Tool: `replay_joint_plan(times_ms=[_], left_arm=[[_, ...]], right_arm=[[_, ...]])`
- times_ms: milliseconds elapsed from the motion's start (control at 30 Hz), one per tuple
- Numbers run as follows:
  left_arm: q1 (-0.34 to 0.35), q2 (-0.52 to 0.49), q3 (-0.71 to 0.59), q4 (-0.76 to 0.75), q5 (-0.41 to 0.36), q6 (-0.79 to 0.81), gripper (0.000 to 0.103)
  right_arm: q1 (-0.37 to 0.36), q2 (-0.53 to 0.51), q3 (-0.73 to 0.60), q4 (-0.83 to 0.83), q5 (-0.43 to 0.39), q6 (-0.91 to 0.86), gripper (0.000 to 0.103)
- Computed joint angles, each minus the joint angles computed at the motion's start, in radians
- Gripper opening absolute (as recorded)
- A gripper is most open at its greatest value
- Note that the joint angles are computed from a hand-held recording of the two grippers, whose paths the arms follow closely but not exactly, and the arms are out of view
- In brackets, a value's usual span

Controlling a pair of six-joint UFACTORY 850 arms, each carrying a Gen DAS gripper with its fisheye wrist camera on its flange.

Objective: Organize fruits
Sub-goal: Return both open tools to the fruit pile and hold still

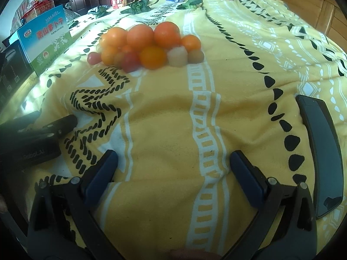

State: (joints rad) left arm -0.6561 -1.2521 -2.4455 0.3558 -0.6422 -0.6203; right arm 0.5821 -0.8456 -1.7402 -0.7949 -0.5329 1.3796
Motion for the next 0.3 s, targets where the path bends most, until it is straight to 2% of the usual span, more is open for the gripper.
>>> replay_joint_plan(times_ms=[300], left_arm=[[0.002, -0.001, 0.001, 0.001, 0.011, -0.001, 0.103]], right_arm=[[0.000, 0.001, 0.003, 0.000, 0.005, 0.002, 0.103]])
